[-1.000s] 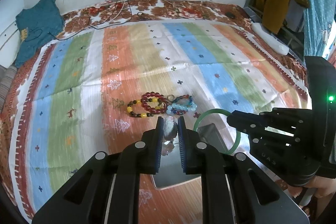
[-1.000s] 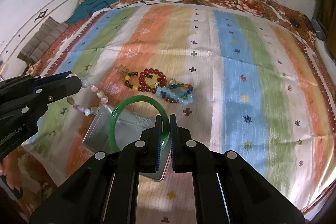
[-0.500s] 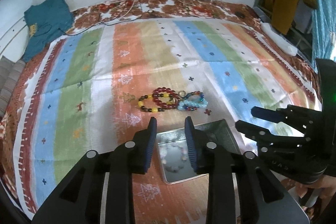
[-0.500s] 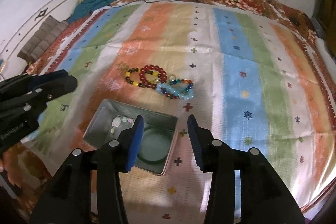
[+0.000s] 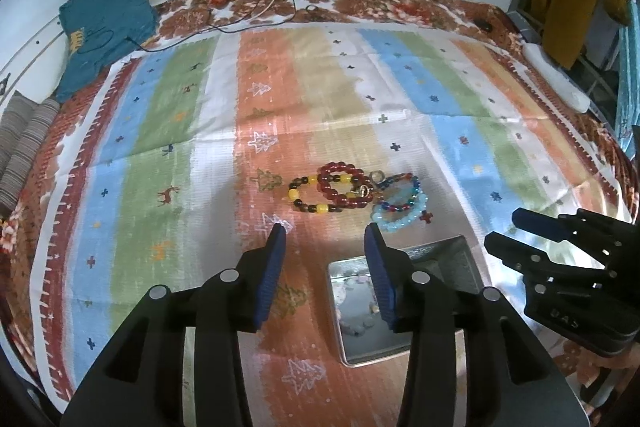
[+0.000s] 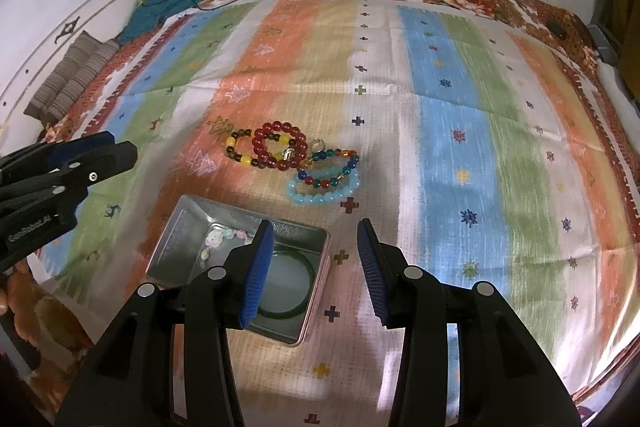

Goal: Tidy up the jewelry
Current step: 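Move both grippers back to the remaining bracelets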

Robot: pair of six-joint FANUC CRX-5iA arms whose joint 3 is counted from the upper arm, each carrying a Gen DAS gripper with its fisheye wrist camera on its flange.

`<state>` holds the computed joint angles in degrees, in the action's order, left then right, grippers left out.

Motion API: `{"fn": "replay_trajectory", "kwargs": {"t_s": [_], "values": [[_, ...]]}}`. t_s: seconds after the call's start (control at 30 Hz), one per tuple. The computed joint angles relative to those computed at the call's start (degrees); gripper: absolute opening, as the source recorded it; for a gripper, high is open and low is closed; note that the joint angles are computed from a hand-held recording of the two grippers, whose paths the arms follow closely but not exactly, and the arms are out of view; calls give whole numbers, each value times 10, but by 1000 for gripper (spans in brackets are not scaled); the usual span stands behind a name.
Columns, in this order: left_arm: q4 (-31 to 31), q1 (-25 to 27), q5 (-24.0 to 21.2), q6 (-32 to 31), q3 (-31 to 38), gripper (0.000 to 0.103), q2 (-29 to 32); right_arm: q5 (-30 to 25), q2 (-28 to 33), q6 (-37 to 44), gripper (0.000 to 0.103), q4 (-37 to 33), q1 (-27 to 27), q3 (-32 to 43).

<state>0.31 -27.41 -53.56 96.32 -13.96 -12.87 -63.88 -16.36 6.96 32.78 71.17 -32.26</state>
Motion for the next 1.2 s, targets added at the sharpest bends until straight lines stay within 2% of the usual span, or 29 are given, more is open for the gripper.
{"fn": "replay_trajectory", "kwargs": {"t_s": [0.27, 0.63, 0.93, 1.2], "values": [[-36, -9, -18, 20, 37, 53, 38, 2, 19, 22, 53, -5, -14, 14], [-57, -2, -46, 33, 83, 58, 94, 11, 40, 61, 68, -13, -50, 36], [-68, 0, -60, 34, 121, 61, 140, 29, 83, 118, 68, -56, -91, 68], [-76, -4, -69, 21, 151, 61, 179, 33, 113, 136, 68, -90, -139, 87]]}}
